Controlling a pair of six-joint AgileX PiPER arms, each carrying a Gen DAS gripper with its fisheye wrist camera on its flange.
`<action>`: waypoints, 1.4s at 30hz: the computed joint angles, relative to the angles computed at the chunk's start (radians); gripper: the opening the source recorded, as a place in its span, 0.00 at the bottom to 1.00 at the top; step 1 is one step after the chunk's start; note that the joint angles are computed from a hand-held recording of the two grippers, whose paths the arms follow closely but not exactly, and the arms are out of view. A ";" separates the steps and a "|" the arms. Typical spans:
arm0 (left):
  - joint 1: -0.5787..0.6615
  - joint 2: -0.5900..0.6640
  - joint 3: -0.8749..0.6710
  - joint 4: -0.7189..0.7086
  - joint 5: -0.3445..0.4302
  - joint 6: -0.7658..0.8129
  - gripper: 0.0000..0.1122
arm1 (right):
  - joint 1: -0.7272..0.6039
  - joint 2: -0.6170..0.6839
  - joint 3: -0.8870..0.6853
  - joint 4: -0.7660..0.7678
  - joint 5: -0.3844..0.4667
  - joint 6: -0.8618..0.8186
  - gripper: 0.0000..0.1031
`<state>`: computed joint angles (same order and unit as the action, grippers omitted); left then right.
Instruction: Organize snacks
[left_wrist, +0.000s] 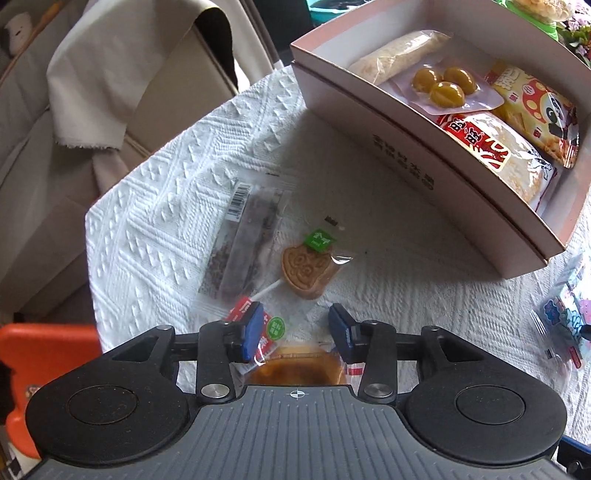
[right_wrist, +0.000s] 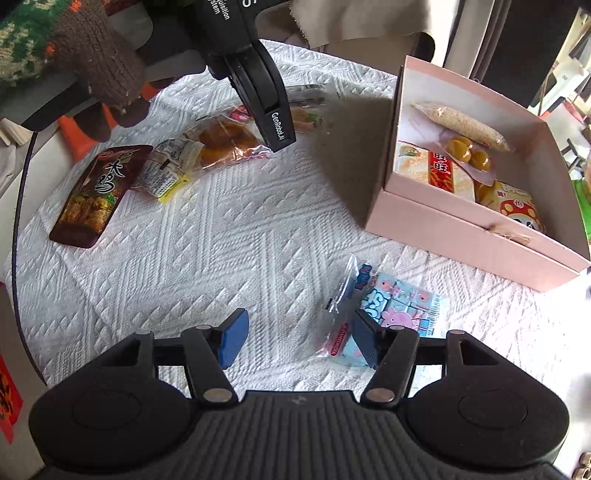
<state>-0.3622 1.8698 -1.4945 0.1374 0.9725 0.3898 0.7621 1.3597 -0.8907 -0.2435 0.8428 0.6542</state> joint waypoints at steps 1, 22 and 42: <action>0.004 0.002 -0.004 -0.006 0.004 -0.004 0.40 | -0.006 -0.003 0.003 -0.005 0.000 0.002 0.60; -0.031 -0.304 0.376 -0.161 -0.059 -0.572 0.15 | -0.227 -0.155 0.148 0.240 -0.120 -0.398 0.60; 0.223 -0.685 0.611 -0.147 -0.076 -0.735 0.19 | -0.327 -0.251 0.286 0.255 -0.122 -0.557 0.70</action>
<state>-0.1395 1.1846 -0.8840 -0.0101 0.8966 -0.3454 0.4350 1.1084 -0.6045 0.0117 0.7209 0.0972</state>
